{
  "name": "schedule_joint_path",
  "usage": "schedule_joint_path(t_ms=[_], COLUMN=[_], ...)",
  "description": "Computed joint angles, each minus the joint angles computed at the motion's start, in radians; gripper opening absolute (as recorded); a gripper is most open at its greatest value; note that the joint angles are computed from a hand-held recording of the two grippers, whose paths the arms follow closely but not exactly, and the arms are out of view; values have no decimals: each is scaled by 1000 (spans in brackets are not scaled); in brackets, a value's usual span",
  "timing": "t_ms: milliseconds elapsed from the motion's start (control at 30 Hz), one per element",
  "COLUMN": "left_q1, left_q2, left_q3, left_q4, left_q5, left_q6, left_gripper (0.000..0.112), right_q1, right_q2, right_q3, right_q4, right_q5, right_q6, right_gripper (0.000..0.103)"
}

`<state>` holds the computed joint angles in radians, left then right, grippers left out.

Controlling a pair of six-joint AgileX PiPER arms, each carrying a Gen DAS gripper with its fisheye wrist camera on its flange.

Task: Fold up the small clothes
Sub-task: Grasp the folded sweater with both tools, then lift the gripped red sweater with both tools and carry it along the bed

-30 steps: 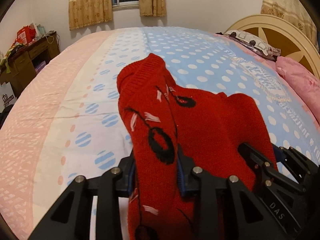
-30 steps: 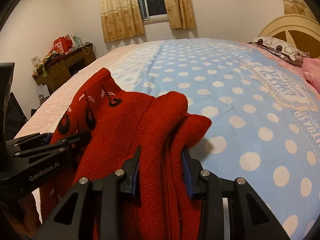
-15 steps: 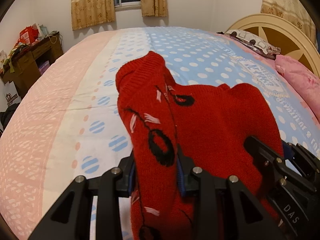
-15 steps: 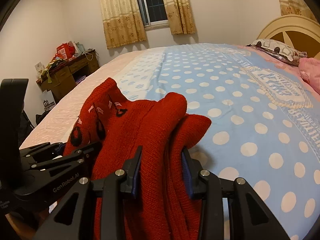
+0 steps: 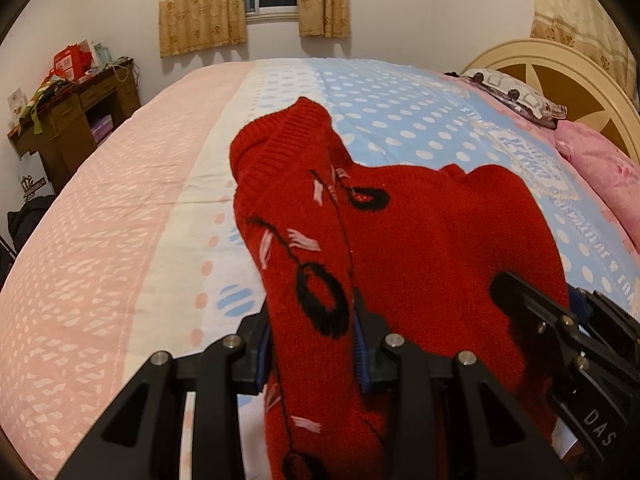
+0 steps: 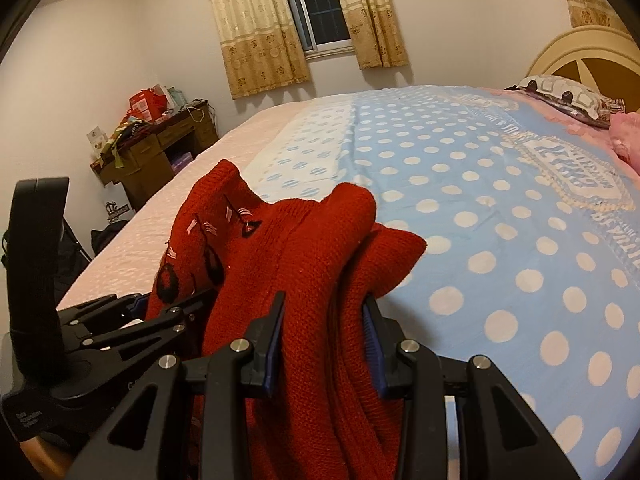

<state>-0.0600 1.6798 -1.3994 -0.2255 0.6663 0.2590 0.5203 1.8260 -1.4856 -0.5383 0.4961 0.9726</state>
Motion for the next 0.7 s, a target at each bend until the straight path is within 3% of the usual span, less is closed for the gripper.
schedule_joint_path(t_ms=[367,700], left_q1=[155,288], left_q2=[-35,-28], left_q3=[43,34], left_q4=[-114,-160], left_q5=[17,46], left_q6=[133,191], left_gripper=[33,33], right_q1=[123,168], right_q2=[73,184], right_q3=[-134,-322], right_q4=[-11,214], right_q5=[66,85], right_q6=[53,-94], right_gripper=[36,36])
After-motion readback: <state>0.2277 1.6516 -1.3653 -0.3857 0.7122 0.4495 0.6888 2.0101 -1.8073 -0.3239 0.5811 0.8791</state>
